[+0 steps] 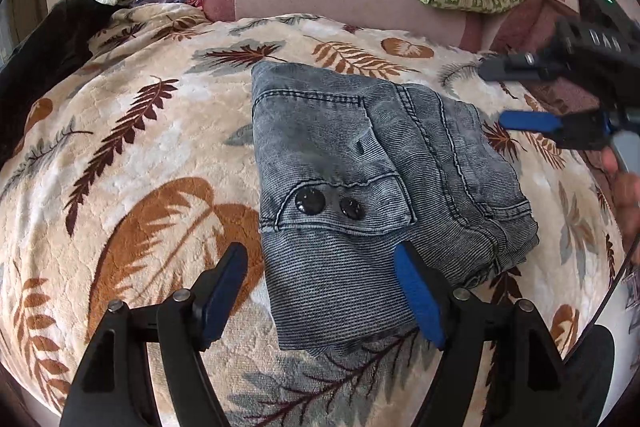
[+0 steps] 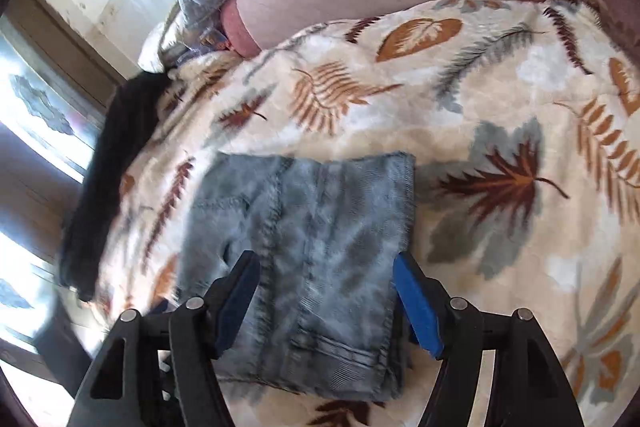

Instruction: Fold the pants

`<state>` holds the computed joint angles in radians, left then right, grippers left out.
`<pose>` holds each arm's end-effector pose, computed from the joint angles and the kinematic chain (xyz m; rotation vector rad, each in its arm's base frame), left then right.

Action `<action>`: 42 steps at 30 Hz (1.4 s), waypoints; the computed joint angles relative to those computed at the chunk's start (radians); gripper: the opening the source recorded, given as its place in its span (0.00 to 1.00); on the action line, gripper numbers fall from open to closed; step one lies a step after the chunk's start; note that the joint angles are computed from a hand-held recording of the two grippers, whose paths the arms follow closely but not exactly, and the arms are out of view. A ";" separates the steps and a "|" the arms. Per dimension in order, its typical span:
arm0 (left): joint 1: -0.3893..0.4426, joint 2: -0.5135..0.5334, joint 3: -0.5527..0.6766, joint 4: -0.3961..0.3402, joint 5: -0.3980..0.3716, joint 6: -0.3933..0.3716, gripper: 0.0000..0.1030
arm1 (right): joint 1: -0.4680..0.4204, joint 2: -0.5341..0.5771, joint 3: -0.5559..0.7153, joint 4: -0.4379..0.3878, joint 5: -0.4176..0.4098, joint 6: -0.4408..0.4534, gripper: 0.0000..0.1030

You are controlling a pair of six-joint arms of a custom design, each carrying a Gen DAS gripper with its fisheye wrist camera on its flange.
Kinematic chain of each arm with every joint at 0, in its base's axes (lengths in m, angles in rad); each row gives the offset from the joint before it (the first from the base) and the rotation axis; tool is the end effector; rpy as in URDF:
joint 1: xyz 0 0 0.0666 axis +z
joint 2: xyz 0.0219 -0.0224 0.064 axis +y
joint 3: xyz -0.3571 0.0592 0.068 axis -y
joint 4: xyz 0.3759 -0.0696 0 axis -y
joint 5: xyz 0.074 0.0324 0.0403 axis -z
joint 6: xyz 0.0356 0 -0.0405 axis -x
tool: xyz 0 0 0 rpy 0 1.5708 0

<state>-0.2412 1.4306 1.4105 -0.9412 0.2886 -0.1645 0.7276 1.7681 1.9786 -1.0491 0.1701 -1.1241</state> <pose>0.4606 -0.1241 0.3974 0.6197 2.4418 -0.3958 0.4516 0.3936 0.4647 0.5719 2.4323 0.6371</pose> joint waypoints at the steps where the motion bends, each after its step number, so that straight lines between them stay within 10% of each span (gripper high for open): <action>1: 0.006 -0.001 -0.004 0.003 0.017 0.015 0.74 | -0.024 -0.005 -0.031 0.098 -0.072 -0.018 0.70; 4: 0.010 0.006 -0.002 -0.002 0.028 0.016 0.75 | -0.073 0.028 -0.072 0.313 -0.255 -0.110 0.71; 8: 0.003 -0.002 -0.020 0.019 0.020 0.000 0.75 | -0.111 0.090 -0.071 0.309 -0.269 -0.173 0.68; 17: 0.016 0.006 -0.030 0.032 0.054 0.009 0.78 | -0.052 0.057 -0.045 0.218 -0.198 -0.116 0.64; 24: 0.022 0.008 -0.034 0.036 0.068 0.016 0.80 | 0.020 -0.135 -0.406 0.407 -0.185 -0.263 0.66; 34: 0.025 -0.010 -0.034 0.019 0.048 0.039 0.80 | 0.098 -0.201 -0.520 0.537 -0.089 -0.269 0.74; 42: 0.015 -0.061 -0.033 -0.016 0.007 0.045 0.80 | 0.150 -0.235 -0.483 0.429 0.044 -0.235 0.74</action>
<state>-0.2260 1.3699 1.3775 -0.9572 0.2956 -0.1191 0.8780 1.5336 1.4959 -0.6198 0.2141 -1.3593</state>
